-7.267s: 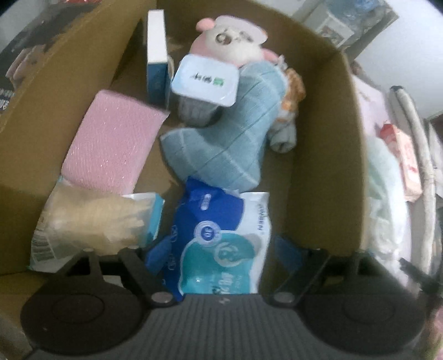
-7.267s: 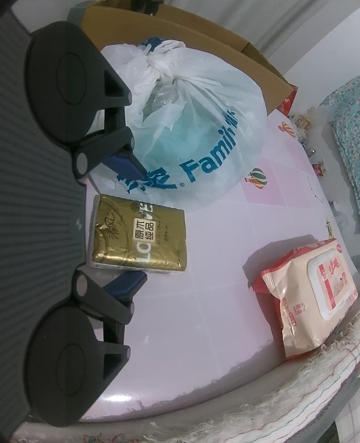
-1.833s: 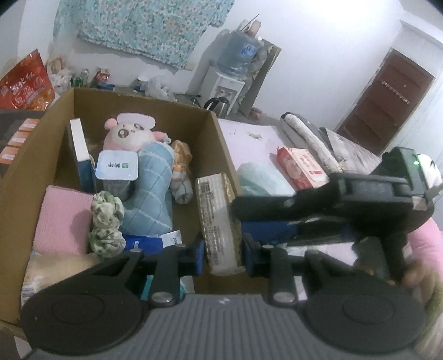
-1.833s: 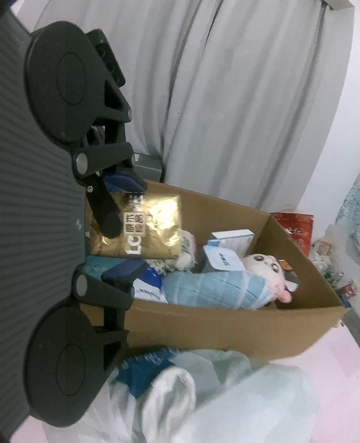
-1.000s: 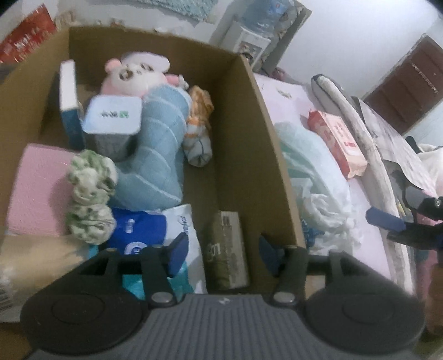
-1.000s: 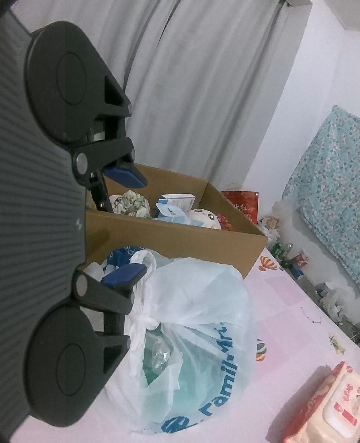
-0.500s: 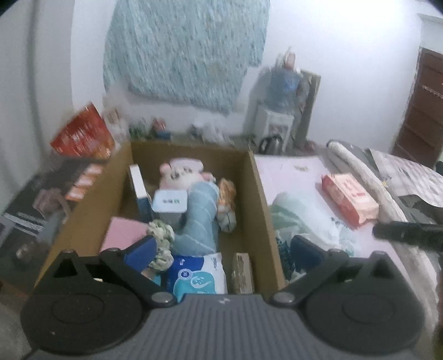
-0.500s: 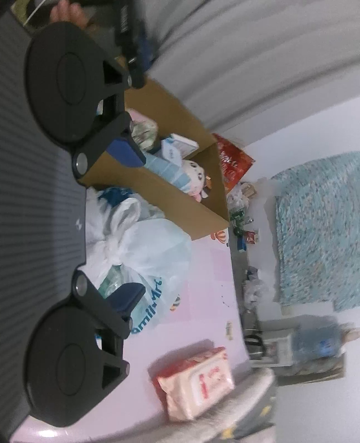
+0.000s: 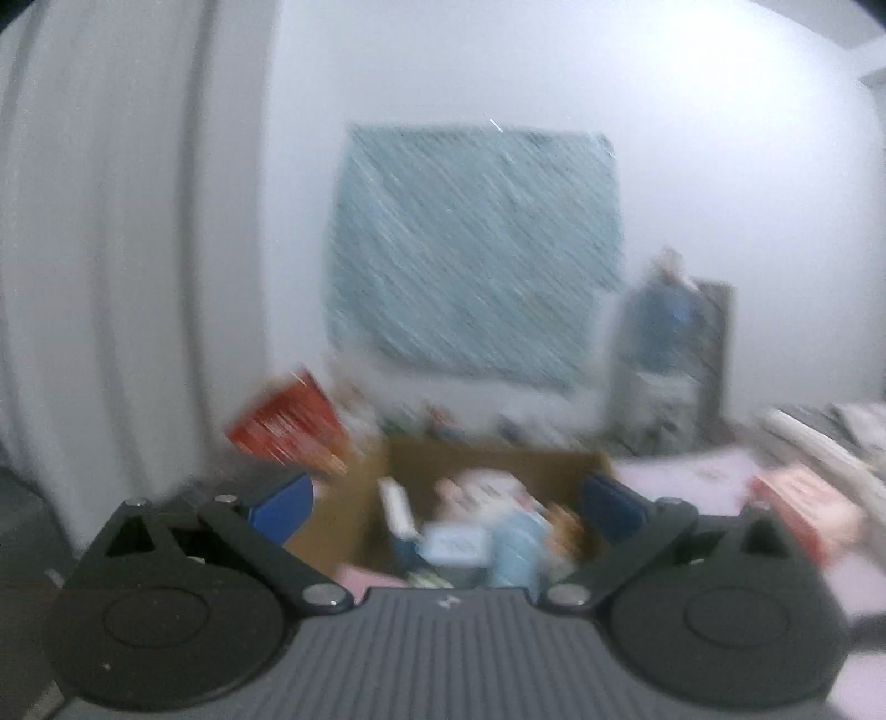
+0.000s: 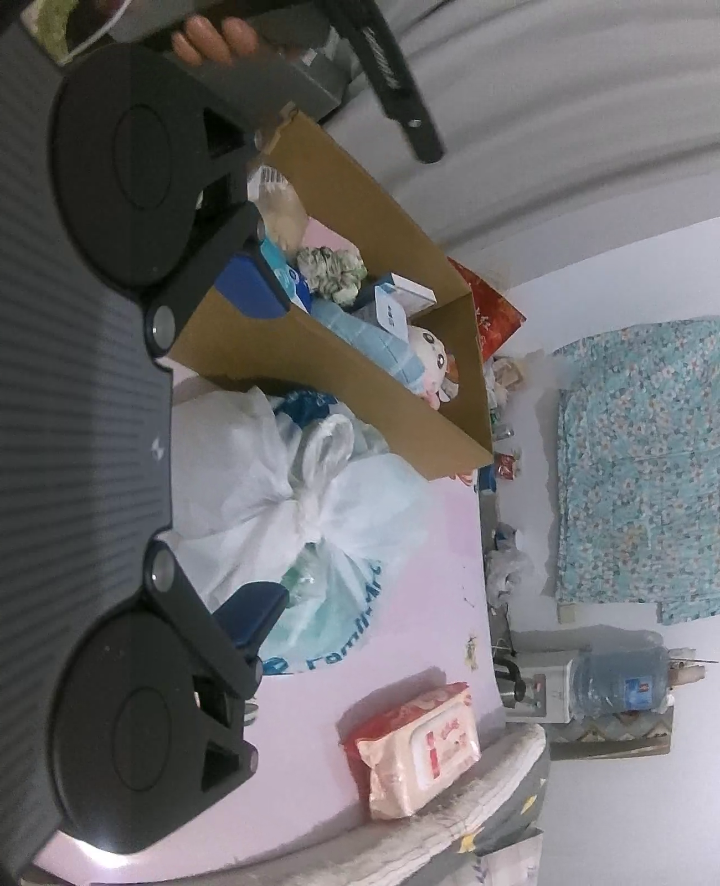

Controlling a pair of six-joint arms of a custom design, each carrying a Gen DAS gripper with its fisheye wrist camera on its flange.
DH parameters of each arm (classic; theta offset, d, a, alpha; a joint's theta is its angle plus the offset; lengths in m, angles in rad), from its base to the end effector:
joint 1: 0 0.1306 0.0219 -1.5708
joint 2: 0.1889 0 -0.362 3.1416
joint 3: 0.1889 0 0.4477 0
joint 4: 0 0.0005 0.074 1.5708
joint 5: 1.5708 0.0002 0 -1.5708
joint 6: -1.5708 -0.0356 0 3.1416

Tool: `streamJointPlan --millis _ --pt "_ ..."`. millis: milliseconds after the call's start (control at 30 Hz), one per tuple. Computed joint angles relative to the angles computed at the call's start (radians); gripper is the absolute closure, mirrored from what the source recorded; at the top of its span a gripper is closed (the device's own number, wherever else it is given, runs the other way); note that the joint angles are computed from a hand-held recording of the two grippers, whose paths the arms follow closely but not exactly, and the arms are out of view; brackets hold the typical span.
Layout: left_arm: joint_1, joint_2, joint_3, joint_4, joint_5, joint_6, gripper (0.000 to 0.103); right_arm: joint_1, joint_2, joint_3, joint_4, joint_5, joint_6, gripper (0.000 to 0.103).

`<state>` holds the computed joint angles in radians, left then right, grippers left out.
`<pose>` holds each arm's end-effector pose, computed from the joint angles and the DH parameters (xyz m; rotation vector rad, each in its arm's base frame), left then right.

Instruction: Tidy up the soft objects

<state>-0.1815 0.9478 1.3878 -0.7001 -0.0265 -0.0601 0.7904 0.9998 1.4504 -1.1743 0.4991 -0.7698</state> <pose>0.3744 -0.0683 0.6213 0.2022 1.8200 -0.0612 0.2719 0.2497 0.5916 0.2294 2.1952 0.2980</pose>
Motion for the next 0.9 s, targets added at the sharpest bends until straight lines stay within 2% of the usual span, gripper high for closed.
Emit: streamJointPlan --millis 100,200,267,300,367,500,567,700,800,900 --pt "-0.03 -0.016 -0.039 0.049 -0.11 -0.071 0.0 0.015 -0.004 0.003 -0.019 0.026 -0.019 0.001" --pt "-0.079 -0.048 -0.102 0.102 -0.23 -0.234 0.0 0.027 -0.001 0.009 -0.045 0.057 -0.036 0.001" --pt "-0.097 -0.073 -0.138 0.106 -0.265 -0.321 0.0 0.044 0.009 0.022 -0.079 0.097 -0.042 0.001" --pt "-0.1 -0.087 -0.147 0.075 -0.258 -0.343 0.0 0.056 0.018 0.033 -0.105 0.12 -0.047 0.001" --pt "-0.092 -0.107 -0.143 -0.022 -0.205 -0.322 0.0 0.07 0.029 0.043 -0.143 0.15 -0.06 0.001" --pt "-0.029 -0.091 -0.073 -0.286 0.006 -0.197 0.0 0.092 0.059 0.064 -0.231 0.179 -0.135 0.001" --pt "-0.004 -0.07 -0.038 -0.376 0.06 -0.152 0.0 0.103 0.079 0.077 -0.288 0.188 -0.169 0.001" --pt "0.021 -0.067 -0.011 -0.444 0.099 -0.112 0.0 0.136 0.11 0.098 -0.369 0.219 -0.217 0.001" --pt "0.044 -0.041 0.029 -0.486 0.124 -0.09 0.0 0.162 0.142 0.128 -0.453 0.271 -0.295 0.001" --pt "0.048 -0.038 0.051 -0.517 0.134 -0.056 0.0 0.181 0.154 0.147 -0.495 0.306 -0.35 0.001"
